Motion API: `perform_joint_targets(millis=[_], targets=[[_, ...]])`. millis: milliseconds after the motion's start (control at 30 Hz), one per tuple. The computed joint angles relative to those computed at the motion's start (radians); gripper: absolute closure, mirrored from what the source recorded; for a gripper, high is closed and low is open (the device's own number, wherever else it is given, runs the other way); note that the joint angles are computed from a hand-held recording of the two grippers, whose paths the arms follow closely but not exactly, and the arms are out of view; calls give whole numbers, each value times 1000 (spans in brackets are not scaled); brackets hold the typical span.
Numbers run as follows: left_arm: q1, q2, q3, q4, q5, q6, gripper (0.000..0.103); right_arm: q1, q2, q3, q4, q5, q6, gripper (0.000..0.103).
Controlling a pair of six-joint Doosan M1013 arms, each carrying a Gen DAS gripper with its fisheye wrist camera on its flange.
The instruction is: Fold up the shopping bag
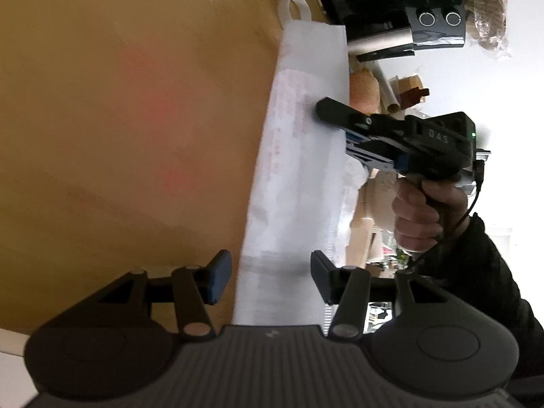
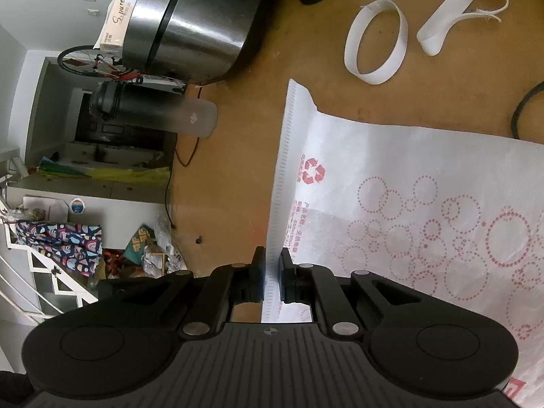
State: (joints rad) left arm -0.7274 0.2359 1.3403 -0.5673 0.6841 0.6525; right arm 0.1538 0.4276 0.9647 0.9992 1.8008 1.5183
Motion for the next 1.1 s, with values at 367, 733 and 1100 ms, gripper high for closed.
perform_joint_targets(millis=[367, 733, 1100], targets=[[-10, 2, -18, 61, 34, -28, 95, -4, -5, 9, -20, 0, -4, 96], [-20, 49, -140, 183, 208, -42, 98, 3, -19, 24, -103, -2, -4, 93], [-30, 66, -192, 245, 294, -65, 98, -8, -33, 27, -146, -17, -24, 73]])
